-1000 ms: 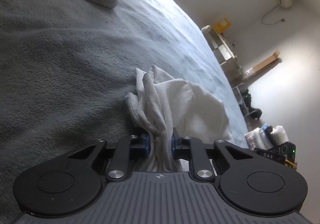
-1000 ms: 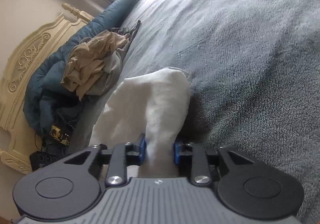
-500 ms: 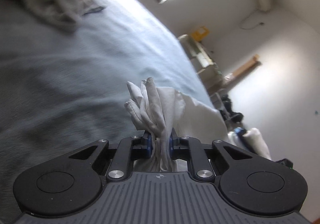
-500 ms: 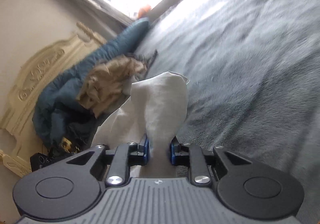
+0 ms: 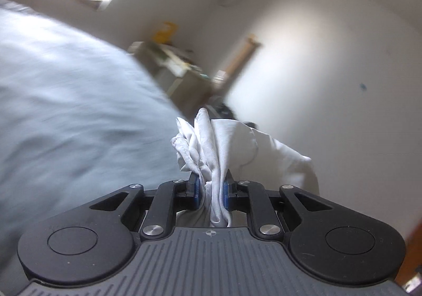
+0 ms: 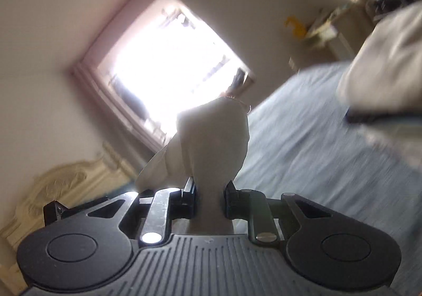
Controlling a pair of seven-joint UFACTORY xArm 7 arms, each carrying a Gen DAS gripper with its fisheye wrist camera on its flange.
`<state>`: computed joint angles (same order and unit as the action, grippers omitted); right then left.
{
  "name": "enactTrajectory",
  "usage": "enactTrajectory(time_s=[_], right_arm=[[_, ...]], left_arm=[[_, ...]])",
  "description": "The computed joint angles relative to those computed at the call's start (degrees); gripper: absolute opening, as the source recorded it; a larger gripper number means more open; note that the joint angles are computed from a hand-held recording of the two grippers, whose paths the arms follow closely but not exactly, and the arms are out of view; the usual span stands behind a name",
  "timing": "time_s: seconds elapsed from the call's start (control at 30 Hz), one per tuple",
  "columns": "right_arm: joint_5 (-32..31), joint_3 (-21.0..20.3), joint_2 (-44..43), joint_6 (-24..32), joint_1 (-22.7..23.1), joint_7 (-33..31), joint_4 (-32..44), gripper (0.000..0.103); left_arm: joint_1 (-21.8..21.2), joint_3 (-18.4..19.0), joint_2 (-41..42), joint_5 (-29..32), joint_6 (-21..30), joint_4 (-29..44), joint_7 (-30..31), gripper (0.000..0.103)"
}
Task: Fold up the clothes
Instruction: 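Carry the held white shirt bundle with both grippers to the clothes stack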
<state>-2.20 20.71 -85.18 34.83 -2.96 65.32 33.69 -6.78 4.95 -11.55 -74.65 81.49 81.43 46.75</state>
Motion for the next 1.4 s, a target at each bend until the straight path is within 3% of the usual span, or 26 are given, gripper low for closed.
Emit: enactTrajectory(time_s=[0.3,0.53,0.73,0.83,0.93,1.0,1.03,1.1,1.17,1.27,1.4], right_arm=[[-7.86,-15.74,-10.36,5.39,-10.65,-10.31,-0.88,0.023],[-7.98,-24.08,-13.12,4.37,-16.77,-15.48,-6.14,0.023],[-5.34,-31.16,-16.46,3.9,-21.04,-17.95,-11.55,0.023],[-4.11,-32.84,-16.67,3.09,-22.28,-19.77,-12.45,0.023],[-2.9,-33.7,-17.25,4.5,-23.74,-21.26,-12.93,0.025],[-2.33,-34.54,-17.33,6.83,-24.75,-21.86,-12.97,0.032],[-2.01,-35.06,-17.39,7.77,-24.9,-22.23,-12.92,0.034],[-1.4,-36.03,-18.12,8.48,-24.76,-23.28,-12.85,0.038],[-0.86,-36.54,-18.58,9.2,-24.36,-24.42,-12.16,0.049],[-1.95,-34.07,-18.21,12.95,-24.92,-26.17,-8.9,0.058],[-7.65,-28.41,-16.62,12.8,-27.23,-28.98,-5.01,0.059]], left_arm=[[-12.98,-14.98,13.44,4.64,-13.2,17.11,-4.38,0.014],[-17.49,-21.08,26.82,15.17,-15.76,31.11,-6.57,0.014],[-18.76,-23.79,31.69,20.62,-16.53,35.79,-11.0,0.014],[-18.91,-24.75,33.44,21.71,-16.31,37.85,-12.79,0.015],[-19.71,-24.42,34.61,25.31,-16.17,38.86,-15.14,0.024],[-19.97,-24.01,34.91,27.76,-16.22,38.8,-17.03,0.036],[-19.91,-23.92,34.94,28.44,-16.41,38.66,-18.02,0.05],[-19.22,-24.11,34.5,28.45,-17.17,37.78,-18.85,0.054],[-17.87,-24.65,32.4,25.9,-19.88,35.06,-17.67,0.054],[-16.48,-25.08,28.38,21.0,-25.53,30.59,-14.46,0.054],[-16.98,-25.45,23.27,16.68,-28.79,25.86,-4.0,0.054]])
